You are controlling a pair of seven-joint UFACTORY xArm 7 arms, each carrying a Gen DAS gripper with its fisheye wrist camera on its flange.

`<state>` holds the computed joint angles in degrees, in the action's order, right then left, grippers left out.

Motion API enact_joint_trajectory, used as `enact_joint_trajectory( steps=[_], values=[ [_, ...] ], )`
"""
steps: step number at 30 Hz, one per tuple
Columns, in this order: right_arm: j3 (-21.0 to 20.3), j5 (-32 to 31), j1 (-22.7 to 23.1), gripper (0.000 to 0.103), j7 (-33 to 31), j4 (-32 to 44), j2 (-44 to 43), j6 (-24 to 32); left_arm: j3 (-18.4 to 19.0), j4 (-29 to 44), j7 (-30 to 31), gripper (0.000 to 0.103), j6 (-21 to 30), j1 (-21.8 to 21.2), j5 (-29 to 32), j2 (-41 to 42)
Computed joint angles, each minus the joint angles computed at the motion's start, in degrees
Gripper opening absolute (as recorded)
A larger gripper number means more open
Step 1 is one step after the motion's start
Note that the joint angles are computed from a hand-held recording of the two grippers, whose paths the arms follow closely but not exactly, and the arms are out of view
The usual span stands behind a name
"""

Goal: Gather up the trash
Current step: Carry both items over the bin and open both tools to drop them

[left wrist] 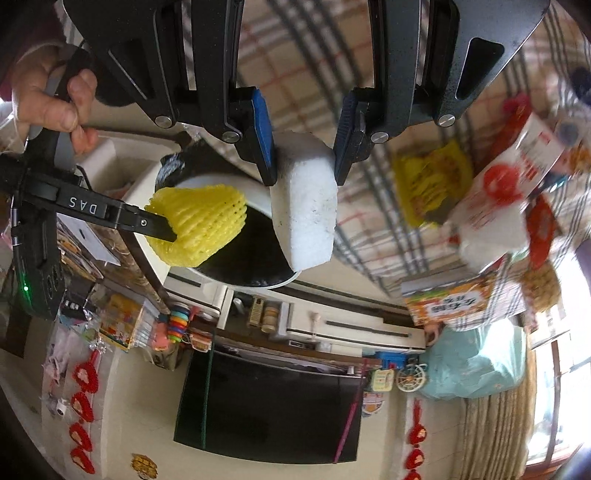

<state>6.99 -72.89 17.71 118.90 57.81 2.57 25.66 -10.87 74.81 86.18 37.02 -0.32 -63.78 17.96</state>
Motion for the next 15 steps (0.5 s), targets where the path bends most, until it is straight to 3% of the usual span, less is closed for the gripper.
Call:
enact_joint_trajectory(
  steps=[15],
  values=[
    [-1.43,1.19,-4.45,0.031,-3.74,-1.26,-1.53,-1.48,-3.23,7.87,-7.68,0.029,-3.44,-3.77,7.97,5.84]
  ],
)
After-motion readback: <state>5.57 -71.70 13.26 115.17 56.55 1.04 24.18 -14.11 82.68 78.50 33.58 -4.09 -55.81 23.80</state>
